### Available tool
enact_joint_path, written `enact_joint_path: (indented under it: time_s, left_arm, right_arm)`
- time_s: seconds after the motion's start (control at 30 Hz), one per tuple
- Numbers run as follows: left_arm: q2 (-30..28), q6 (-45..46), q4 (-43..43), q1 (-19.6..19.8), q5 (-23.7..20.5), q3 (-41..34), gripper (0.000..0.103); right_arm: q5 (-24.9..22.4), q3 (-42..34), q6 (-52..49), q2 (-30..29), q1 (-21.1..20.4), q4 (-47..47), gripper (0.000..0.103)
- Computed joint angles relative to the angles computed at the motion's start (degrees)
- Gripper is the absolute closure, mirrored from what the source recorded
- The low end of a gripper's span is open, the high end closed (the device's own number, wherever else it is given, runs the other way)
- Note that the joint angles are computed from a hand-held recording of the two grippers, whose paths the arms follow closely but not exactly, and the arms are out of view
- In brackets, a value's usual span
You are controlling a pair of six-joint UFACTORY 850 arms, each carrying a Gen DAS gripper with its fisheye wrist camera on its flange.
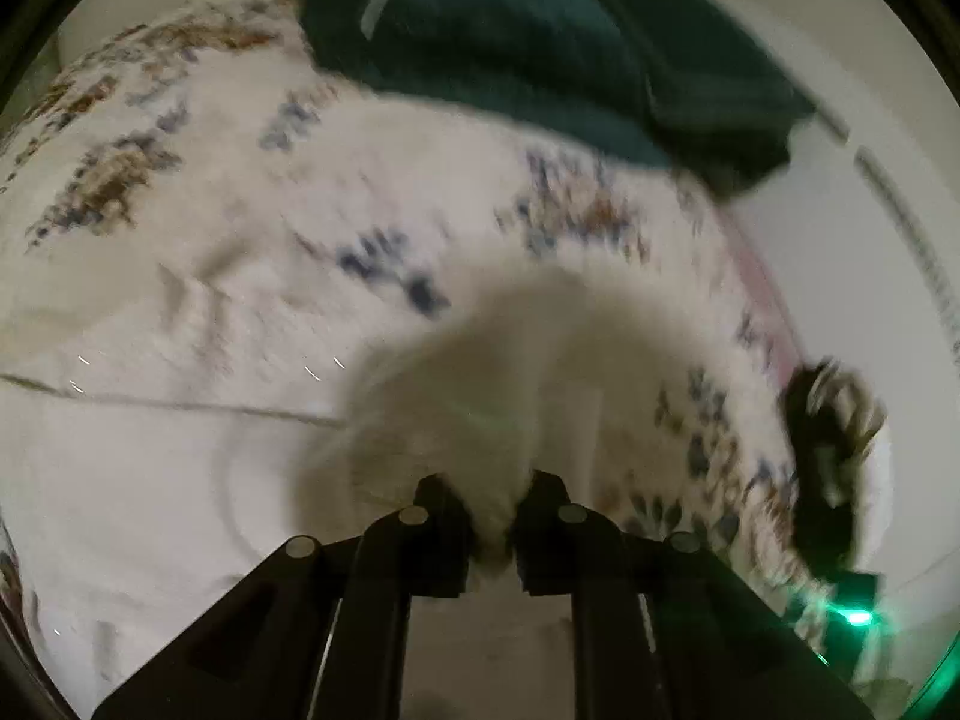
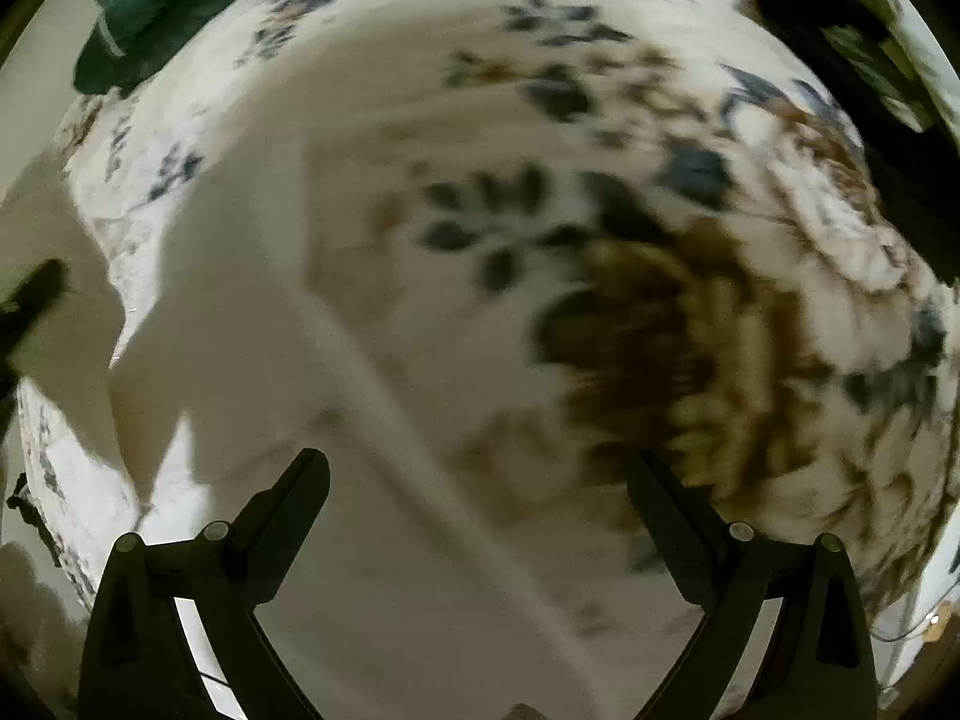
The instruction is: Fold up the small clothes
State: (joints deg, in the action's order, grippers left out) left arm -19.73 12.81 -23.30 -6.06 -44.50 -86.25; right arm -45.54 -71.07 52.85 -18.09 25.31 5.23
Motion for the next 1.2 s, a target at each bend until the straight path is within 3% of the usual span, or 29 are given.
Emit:
enact_joint_path:
  time_s: [0.03, 0.07, 0.1, 0.13, 0.17, 0.2, 0.23, 0.33, 0.4, 0.43, 0.6, 0.63, 0.67, 0.73, 0.77, 0.83, 0.93, 1.03, 1.1, 1.2]
  left_arm:
    - [-0.25, -2.95, 3.62, -1.15, -0.13, 0.18, 0.088]
    - [-0.03, -4.99, 6.41, -1.78, -0.04, 0.72, 0.075]
    - [0.41, -5.61, 7.73, -1.59, -0.18, 1.48, 0.054]
    - [1.56, -6.76, 9.37, -0.94, -0.26, 3.06, 0.043]
    - [2.00, -8.72, 11.30, -0.92, 0.18, 3.90, 0.024]
    - [3.17, -10.65, 13.78, -0.08, 0.88, 5.39, 0.019]
    - [5.54, -13.23, 17.25, 0.93, 1.96, 8.15, 0.019]
    - [11.58, -20.61, 26.99, 4.25, 3.34, 15.53, 0.019]
    - [14.46, -26.18, 34.77, 6.54, 2.51, 20.16, 0.019]
    - [15.93, -28.32, 38.32, 8.24, 2.11, 22.99, 0.019]
    - [16.40, -33.24, 42.14, 13.84, 0.63, 29.07, 0.019]
    - [16.39, -32.44, 40.95, 14.74, 1.44, 29.73, 0.016]
    - [16.27, -31.98, 40.15, 15.37, 2.24, 30.17, 0.006]
    - [15.78, -32.39, 40.54, 15.88, 2.86, 30.65, 0.000]
    - [15.09, -31.76, 39.40, 16.28, 3.14, 30.45, 0.000]
    - [14.32, -30.92, 37.10, 17.11, 3.68, 30.10, 0.000]
    - [14.63, -30.33, 35.13, 18.08, 5.24, 30.66, 0.000]
    - [15.58, -29.96, 35.62, 18.25, 6.64, 31.81, 0.000]
    - [15.63, -28.59, 34.89, 18.45, 6.08, 31.65, 0.000]
    - [15.39, -26.68, 33.39, 19.18, 4.97, 31.15, 0.000]
  right_arm:
    - [0.11, 1.92, -1.38, 1.74, -0.88, 1.06, 0.002]
    - [-0.01, 3.92, -3.80, 3.75, -2.24, 3.07, 0.002]
    - [0.07, 4.90, -5.97, 4.78, -3.44, 5.03, 0.003]
    - [0.56, 6.13, -9.25, 6.22, -5.04, 7.96, 0.005]
    - [1.33, 7.44, -11.87, 7.82, -6.30, 10.10, 0.022]
    - [1.84, 8.17, -14.14, 9.00, -7.22, 11.95, 0.051]
    - [1.12, 8.09, -16.36, 9.36, -7.84, 13.58, 0.060]
    - [1.60, 5.96, -26.00, 8.33, -10.19, 21.30, 0.062]
    - [1.53, 2.90, -31.63, 5.83, -11.18, 25.51, 0.048]
    - [1.58, 0.81, -33.94, 3.90, -11.39, 27.20, 0.047]
    - [-1.03, -12.92, -37.26, -9.17, -8.48, 27.99, 0.047]
    - [-2.18, -14.57, -37.09, -10.70, -7.84, 27.39, 0.047]
    - [-3.67, -17.80, -36.63, -13.61, -7.03, 26.14, 0.047]
    - [-4.00, -19.78, -36.11, -15.36, -5.49, 22.70, 0.086]
    - [-4.65, -21.67, -33.93, -16.57, -4.24, 17.54, 0.092]
    - [-3.76, -21.79, -30.38, -15.83, -3.39, 10.56, 0.093]
    - [-4.81, -19.97, -32.21, -14.97, -4.60, 11.16, 0.092]
    - [-9.56, -22.65, -38.18, -17.52, -6.82, 19.03, 0.071]
    - [-5.00, -20.78, -37.70, -15.71, -9.57, 23.41, 0.054]
    - [-1.47, -19.47, -34.70, -16.25, -13.30, 28.46, 0.045]
